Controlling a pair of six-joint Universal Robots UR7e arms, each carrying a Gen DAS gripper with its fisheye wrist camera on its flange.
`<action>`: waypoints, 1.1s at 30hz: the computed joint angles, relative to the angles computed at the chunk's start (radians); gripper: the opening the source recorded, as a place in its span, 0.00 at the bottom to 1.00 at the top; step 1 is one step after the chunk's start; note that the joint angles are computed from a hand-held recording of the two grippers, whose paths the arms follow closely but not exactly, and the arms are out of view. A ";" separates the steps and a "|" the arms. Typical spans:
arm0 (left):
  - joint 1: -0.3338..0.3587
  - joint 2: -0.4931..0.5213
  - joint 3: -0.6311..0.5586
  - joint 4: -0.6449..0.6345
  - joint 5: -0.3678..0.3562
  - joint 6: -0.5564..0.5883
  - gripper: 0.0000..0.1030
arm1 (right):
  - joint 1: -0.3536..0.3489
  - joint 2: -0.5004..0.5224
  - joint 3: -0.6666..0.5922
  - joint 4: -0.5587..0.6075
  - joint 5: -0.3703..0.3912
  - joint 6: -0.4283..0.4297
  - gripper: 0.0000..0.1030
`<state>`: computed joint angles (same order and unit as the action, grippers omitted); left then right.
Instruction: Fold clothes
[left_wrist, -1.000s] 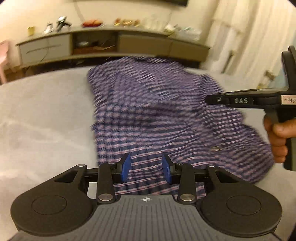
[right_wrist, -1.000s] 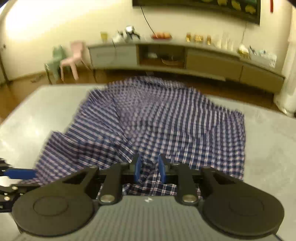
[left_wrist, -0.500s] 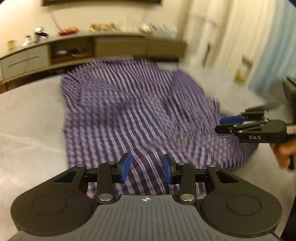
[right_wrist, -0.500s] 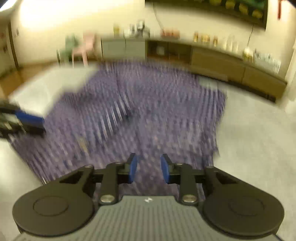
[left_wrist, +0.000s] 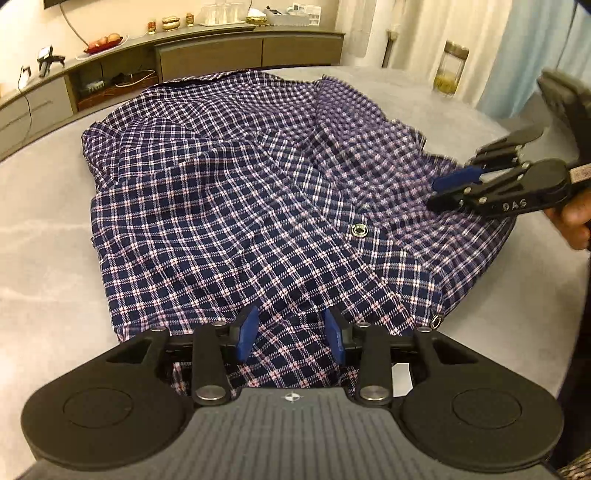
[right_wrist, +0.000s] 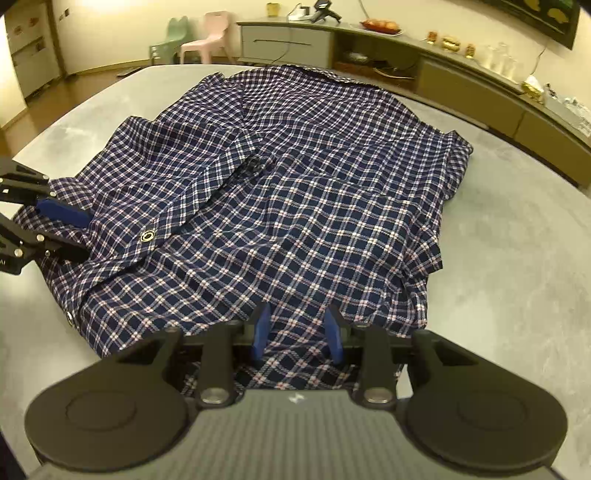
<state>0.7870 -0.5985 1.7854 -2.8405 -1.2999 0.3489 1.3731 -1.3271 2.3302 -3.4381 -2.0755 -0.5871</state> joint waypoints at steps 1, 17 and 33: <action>0.005 -0.006 -0.001 -0.024 -0.013 0.002 0.40 | -0.012 -0.024 -0.008 0.033 0.033 0.018 0.32; 0.056 0.139 -0.272 -0.140 0.002 -0.005 0.43 | 0.080 0.211 -0.559 0.136 -0.025 -0.173 0.83; 0.115 0.196 -0.435 0.035 0.102 -0.238 0.42 | -0.041 0.462 -1.040 0.426 0.111 0.001 0.08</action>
